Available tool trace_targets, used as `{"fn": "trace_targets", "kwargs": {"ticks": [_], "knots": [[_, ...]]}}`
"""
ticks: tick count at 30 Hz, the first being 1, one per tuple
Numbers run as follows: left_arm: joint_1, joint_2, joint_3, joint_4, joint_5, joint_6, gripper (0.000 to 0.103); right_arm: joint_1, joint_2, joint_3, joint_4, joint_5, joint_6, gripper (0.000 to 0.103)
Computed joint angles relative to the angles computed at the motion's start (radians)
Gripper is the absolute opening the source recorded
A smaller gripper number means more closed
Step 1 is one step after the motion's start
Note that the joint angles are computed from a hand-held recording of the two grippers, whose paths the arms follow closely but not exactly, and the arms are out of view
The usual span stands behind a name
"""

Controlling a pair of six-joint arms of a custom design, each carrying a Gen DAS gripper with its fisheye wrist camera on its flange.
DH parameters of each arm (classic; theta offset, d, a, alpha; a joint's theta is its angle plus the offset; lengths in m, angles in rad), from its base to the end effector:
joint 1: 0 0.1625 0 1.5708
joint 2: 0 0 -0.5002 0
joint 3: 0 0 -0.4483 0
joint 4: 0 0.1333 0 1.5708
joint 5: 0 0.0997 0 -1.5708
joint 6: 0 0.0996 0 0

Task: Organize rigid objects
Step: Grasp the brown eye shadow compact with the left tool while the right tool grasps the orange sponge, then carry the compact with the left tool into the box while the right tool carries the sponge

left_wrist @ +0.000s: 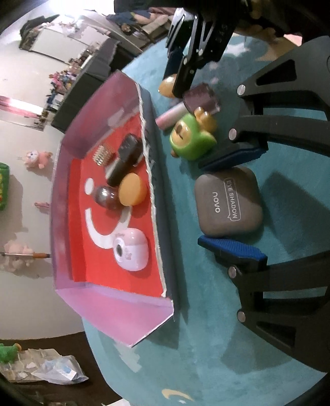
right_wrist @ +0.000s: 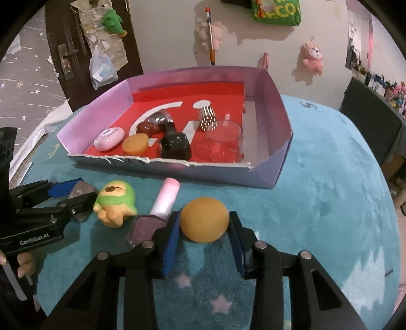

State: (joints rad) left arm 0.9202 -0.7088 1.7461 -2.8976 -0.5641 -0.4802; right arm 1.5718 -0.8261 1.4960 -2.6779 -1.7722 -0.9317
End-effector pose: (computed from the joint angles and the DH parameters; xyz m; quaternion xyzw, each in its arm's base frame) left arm -0.2621 -0.7034 0.0795 0.0044 0.8696 -0.3624 0.3353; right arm 0.1142 -0.8220 0.2057 0.4172 -0.8773 0.1488 0.1845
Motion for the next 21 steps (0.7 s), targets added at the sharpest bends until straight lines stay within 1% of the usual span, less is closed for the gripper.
{"fn": "trace_targets", "kwargs": {"ticks": [2,5,13,21], "knots": [[-0.016,-0.001,0.015,-0.047,0.015,0.019,0.049,0.002,-0.009,0.008,-0.005,0.010,0.006,0.040],[-0.027,0.001,0.024,-0.091,0.016,0.046,0.049,0.006,-0.024,0.016,-0.001,0.030,0.013,0.040],[-0.030,0.003,0.027,-0.093,0.019,0.047,0.049,0.019,-0.050,0.057,-0.017,0.041,-0.014,0.040],[-0.034,-0.002,0.033,-0.117,0.015,0.070,0.049,0.012,-0.055,0.063,-0.010,0.034,0.000,0.040]]}}
